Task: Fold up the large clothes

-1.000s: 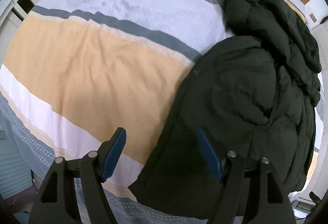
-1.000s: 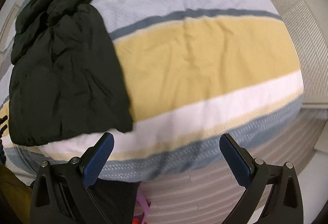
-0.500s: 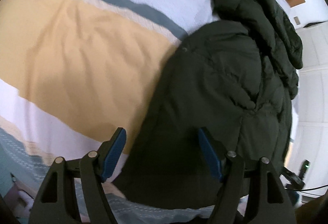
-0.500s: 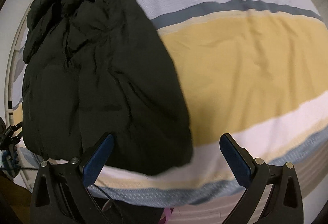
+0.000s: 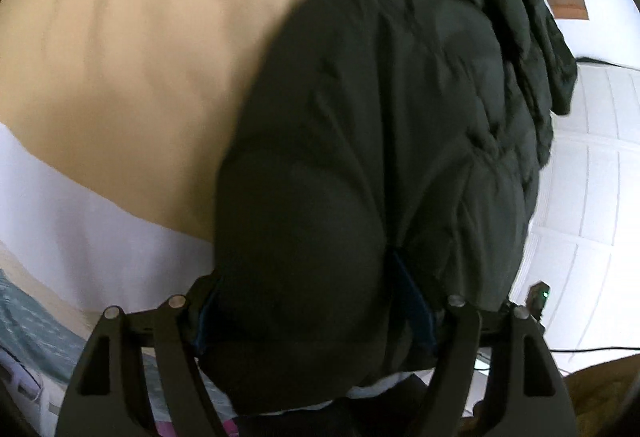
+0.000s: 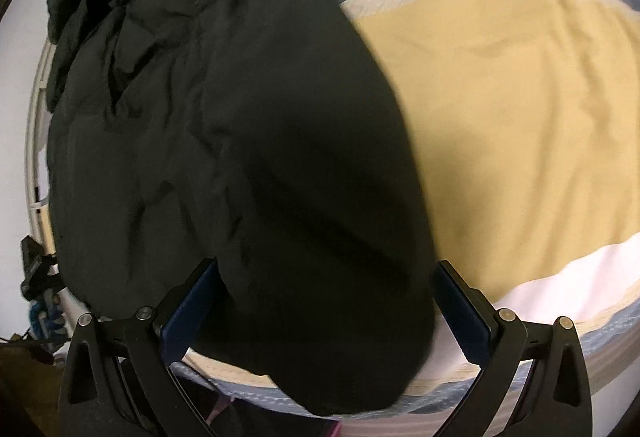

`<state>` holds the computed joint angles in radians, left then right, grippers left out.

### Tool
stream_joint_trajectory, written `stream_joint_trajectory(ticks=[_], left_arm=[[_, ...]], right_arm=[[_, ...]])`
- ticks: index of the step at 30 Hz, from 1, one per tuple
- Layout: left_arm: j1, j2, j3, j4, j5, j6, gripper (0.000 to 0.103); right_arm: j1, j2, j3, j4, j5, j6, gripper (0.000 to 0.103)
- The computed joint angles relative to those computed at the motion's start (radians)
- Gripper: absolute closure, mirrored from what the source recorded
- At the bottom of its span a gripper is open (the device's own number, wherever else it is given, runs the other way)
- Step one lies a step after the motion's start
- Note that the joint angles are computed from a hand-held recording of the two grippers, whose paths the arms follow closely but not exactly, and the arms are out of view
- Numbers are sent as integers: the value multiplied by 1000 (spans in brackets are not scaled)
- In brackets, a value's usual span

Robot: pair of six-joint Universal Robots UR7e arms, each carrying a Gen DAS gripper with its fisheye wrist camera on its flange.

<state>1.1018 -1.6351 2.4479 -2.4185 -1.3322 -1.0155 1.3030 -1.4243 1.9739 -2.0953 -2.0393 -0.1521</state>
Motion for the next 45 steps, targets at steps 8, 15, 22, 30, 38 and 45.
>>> stream_joint_trajectory(ticks=[8,15,22,30,38,45], left_arm=[[-63,35,-3,-44,-30,-25,83],[-145,44,-70,-94,17,-15,92],[-167,53,-209,-177,140,69,93],[-91,233,-490,-257,199,280,92],[-1,474,-819,-219,258,379,92],[92,675,-1070,-107,296,377,91]], right_arm=[[9,6,-32,72,93,-1,79],[110,10,-122,103,157,-32,91],[190,76,-312,17,231,-80,92],[261,253,-577,-83,310,-74,92],[264,462,-880,-54,274,0,91],[238,741,-1267,76,205,133,88]])
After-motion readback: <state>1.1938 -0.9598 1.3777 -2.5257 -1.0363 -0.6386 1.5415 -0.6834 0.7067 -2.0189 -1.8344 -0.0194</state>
